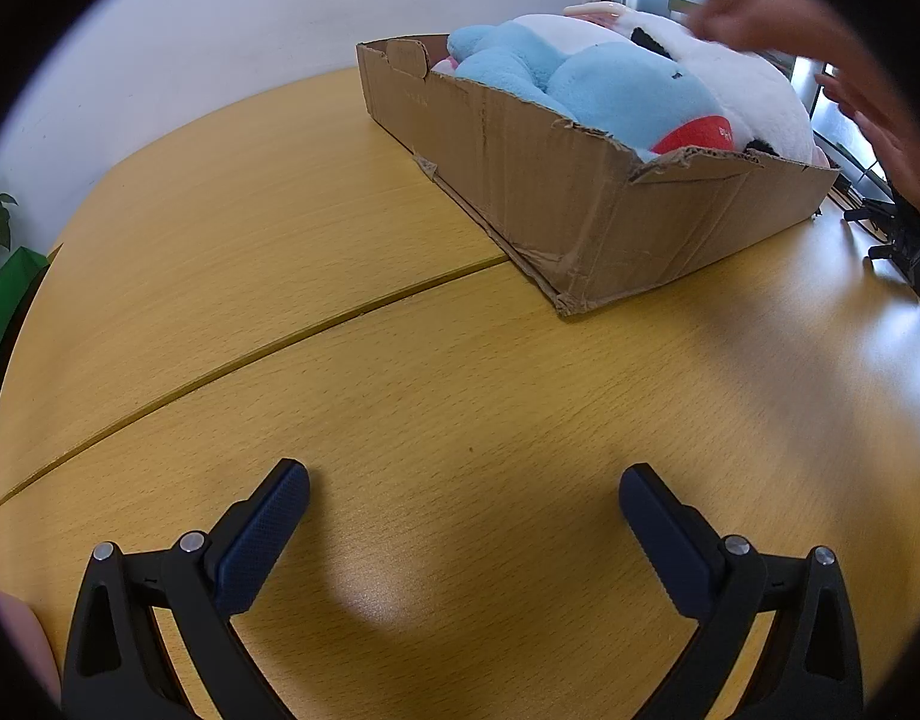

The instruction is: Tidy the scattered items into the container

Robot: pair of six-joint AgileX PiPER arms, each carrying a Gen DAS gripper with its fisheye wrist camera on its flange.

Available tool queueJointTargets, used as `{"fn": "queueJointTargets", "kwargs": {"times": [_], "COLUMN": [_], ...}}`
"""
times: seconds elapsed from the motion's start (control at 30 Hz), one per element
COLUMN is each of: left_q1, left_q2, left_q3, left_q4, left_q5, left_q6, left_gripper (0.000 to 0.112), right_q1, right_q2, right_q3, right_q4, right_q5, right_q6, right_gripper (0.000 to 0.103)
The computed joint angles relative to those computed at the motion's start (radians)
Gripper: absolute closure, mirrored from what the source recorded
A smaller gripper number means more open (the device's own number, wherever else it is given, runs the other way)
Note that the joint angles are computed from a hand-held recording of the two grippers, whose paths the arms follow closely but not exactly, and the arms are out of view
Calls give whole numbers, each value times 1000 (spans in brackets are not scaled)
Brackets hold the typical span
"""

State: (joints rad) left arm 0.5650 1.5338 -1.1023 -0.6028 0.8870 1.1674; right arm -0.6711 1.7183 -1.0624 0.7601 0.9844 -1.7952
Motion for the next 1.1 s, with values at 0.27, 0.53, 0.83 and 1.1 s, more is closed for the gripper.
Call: {"fn": "queueJointTargets", "kwargs": {"times": [0.27, 0.53, 0.83, 1.1], "left_q1": [11, 20, 29, 37], "left_q2": [-6, -11, -13, -16], "left_q3": [8, 15, 20, 23], "left_q4": [-6, -10, -14, -17], "left_q5": [4, 8, 12, 16], "left_q6": [15, 26, 39, 48], "left_gripper": [9, 9, 9, 9], "right_q1": [0, -1, 0, -1], "right_q2": [1, 2, 2, 2], "right_q3": [-1, -2, -2, -2], "right_q4": [0, 1, 1, 2], "right_q5": [0, 0, -2, -2], "right_q6": [0, 0, 1, 2], "right_gripper": [0, 0, 0, 0]}}
